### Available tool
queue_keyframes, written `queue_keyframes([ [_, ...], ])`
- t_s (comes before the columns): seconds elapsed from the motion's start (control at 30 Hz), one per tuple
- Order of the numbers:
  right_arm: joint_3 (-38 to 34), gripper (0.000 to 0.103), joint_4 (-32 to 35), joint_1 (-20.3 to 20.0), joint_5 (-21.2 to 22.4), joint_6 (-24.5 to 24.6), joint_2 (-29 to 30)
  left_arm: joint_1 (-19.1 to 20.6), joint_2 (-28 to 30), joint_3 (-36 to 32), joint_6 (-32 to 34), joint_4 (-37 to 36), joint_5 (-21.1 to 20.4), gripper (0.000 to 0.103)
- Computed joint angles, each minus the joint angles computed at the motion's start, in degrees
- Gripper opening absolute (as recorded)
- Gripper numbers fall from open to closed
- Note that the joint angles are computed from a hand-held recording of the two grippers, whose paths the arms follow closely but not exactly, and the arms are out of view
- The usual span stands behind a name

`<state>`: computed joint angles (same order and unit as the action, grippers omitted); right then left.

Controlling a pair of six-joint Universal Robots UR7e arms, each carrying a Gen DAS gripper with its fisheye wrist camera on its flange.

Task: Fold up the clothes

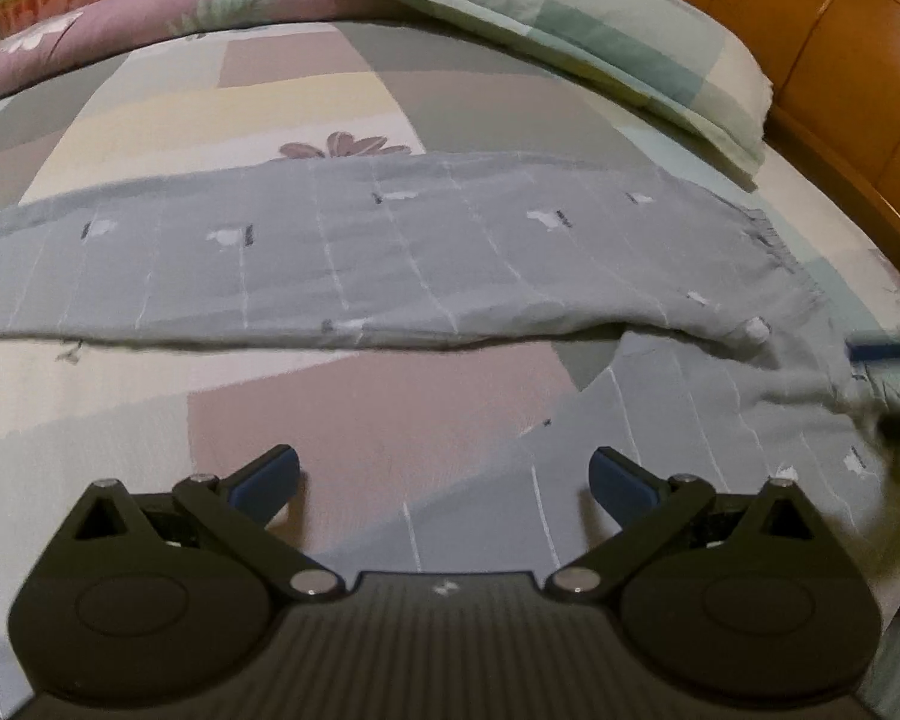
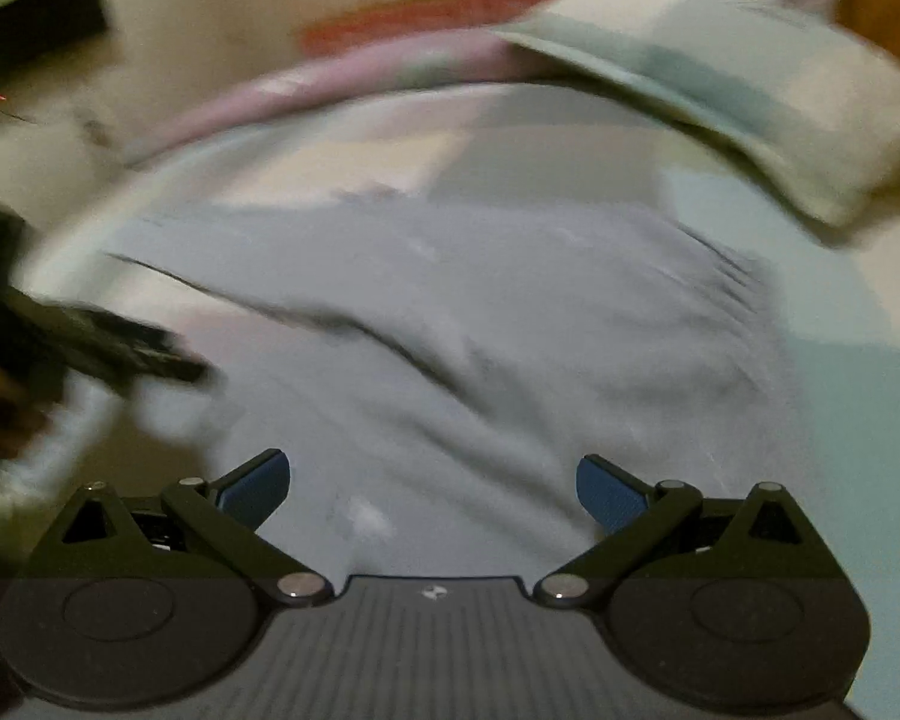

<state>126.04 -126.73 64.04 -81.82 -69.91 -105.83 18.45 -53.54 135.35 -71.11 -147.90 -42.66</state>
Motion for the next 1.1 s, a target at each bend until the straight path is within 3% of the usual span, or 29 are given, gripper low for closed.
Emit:
queue_keyframes([
  [0.07,-9.1,0.103,9.77,4.66,-0.56,3.36,7.78,1.0,0.21,-0.12,2.15,-1.45,0.16,0.102],
  [0.13,-17.61,0.103,14.95,10.06,-3.2,6.39,17.03,1.95,0.26,-0.23,3.6,-2.11,0.45,0.102],
  [0.3,-35.12,0.103,22.02,18.61,-7.51,10.84,36.56,3.54,-0.85,0.64,5.89,-0.69,2.21,0.102],
  [0.43,-48.16,0.103,28.17,22.22,-10.09,11.04,49.63,5.43,-0.01,2.43,14.06,-8.76,2.46,0.102],
  [0.6,-62.46,0.103,39.18,23.61,-13.77,13.98,62.06,5.76,2.03,5.19,18.56,-19.05,4.99,0.102],
  [0.77,-70.4,0.103,50.82,23.33,-9.39,13.84,68.33,5.52,2.83,6.42,20.2,-23.51,5.49,0.102],
  [0.9,-70.55,0.103,52.69,24.9,-9.4,12.39,70.82,5.4,3.0,6.64,20.46,-24.27,5.68,0.102],
  [1.1,-72.82,0.103,56.41,24.35,-12.01,14.88,70.5,5.4,3.19,7.32,21.34,-26.47,5.75,0.102],
])
